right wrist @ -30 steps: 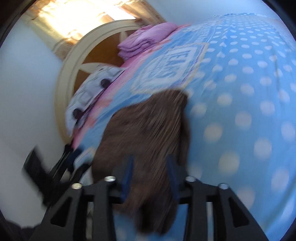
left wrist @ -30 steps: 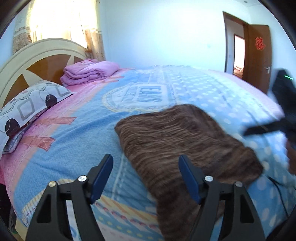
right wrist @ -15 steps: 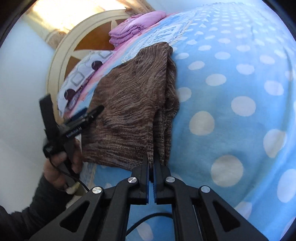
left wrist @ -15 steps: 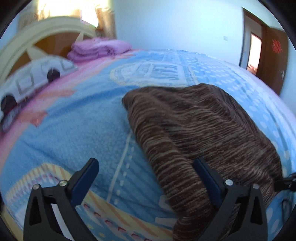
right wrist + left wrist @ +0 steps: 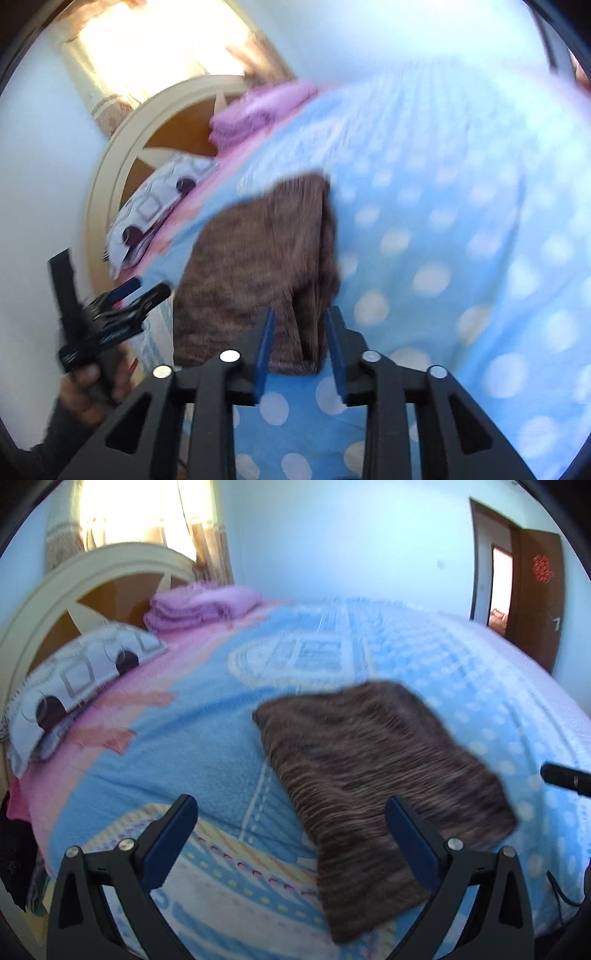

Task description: Fold small clothes

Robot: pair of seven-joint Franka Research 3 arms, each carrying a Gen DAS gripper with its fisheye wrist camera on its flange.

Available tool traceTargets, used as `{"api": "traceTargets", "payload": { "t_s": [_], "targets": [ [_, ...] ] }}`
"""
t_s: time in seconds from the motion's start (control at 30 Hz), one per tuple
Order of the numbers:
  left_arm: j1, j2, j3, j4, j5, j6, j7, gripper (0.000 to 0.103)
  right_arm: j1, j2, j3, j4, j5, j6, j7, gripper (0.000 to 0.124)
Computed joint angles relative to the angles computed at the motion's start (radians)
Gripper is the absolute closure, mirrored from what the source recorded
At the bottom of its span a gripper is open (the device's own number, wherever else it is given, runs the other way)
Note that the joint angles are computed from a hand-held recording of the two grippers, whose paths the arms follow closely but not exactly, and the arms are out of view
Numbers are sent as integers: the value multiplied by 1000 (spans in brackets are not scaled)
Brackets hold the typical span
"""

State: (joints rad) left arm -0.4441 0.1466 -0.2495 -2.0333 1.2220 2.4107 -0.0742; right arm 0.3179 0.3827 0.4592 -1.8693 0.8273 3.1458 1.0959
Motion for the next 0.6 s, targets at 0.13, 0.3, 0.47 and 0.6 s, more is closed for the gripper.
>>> {"api": "traceTargets", "payload": {
  "t_s": [0.13, 0.3, 0.47, 0.6],
  "targets": [
    [-12, -52, -15, -29, 63, -2, -62, 0, 40, -69, 6, -77, -38, 150, -9, 73],
    [-9, -75, -33, -27, 101, 2, -81, 0, 188, -121, -136, -122, -126, 181, 49, 73],
    [-9, -84, -44, -28, 113, -14, -85, 0, 196, -125, -146, -137, -186, 187, 105, 72],
    [-7, -89, -47, -32, 117, -17, -99, 0, 170, -129, -121, -153, -239, 195, 150, 72]
  ]
}}
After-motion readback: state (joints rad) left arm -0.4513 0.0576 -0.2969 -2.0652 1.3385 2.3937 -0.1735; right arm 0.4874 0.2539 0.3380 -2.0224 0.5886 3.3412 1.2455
